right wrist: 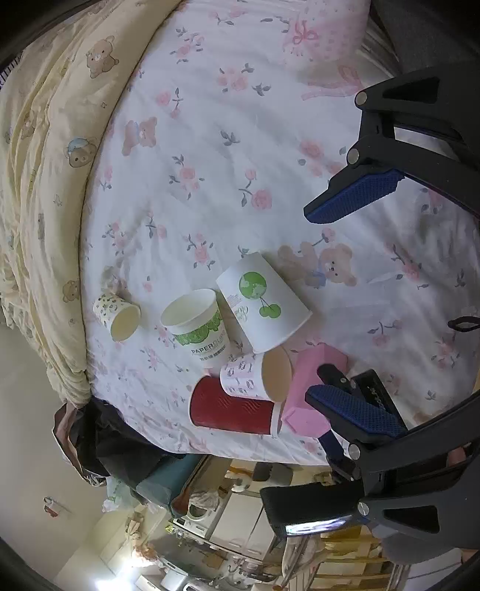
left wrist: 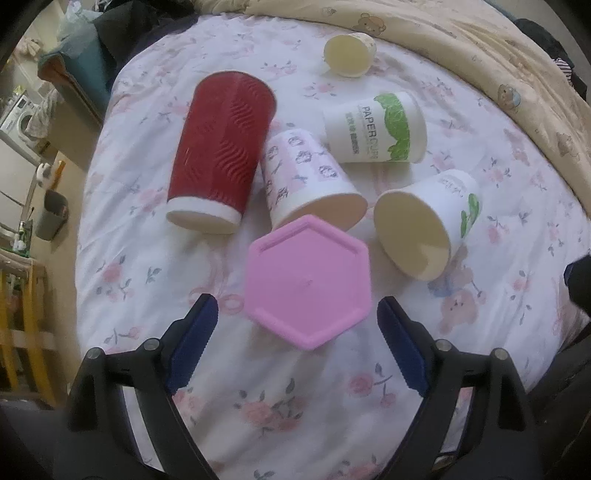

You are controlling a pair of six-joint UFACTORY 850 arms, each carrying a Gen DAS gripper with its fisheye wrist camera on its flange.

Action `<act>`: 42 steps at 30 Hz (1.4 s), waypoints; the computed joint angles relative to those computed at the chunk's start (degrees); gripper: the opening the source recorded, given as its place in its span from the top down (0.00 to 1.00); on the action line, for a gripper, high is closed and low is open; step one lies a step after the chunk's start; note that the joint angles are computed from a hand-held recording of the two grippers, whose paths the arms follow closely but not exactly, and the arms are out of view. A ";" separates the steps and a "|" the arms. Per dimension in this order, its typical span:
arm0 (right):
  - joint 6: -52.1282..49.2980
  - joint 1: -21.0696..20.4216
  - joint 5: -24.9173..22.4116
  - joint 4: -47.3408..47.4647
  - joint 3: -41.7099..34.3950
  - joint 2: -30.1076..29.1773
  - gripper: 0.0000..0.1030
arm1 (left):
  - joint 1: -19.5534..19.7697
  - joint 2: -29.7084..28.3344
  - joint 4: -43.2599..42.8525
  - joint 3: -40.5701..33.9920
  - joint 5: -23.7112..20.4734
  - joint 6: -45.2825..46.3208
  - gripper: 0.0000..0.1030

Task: Flip cup upside down

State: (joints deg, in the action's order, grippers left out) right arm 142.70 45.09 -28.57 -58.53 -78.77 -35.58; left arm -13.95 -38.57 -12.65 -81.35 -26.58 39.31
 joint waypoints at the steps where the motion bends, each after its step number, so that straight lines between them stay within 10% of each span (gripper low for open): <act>1: 0.67 0.06 -0.26 -0.74 0.02 0.03 0.11 | 0.35 0.12 -0.26 -0.14 -0.99 0.09 0.17; 17: -17.53 4.60 -15.00 -0.02 -11.66 -5.17 0.05 | 11.92 12.13 -43.54 7.88 -0.26 42.31 0.17; 27: -23.70 6.82 -18.31 3.11 -18.36 -9.81 0.00 | 16.30 14.99 -55.26 13.66 0.72 55.95 0.17; 42: -22.88 6.86 -18.60 5.09 -19.46 -11.32 0.00 | 16.51 13.85 -55.75 13.40 -2.11 53.35 0.00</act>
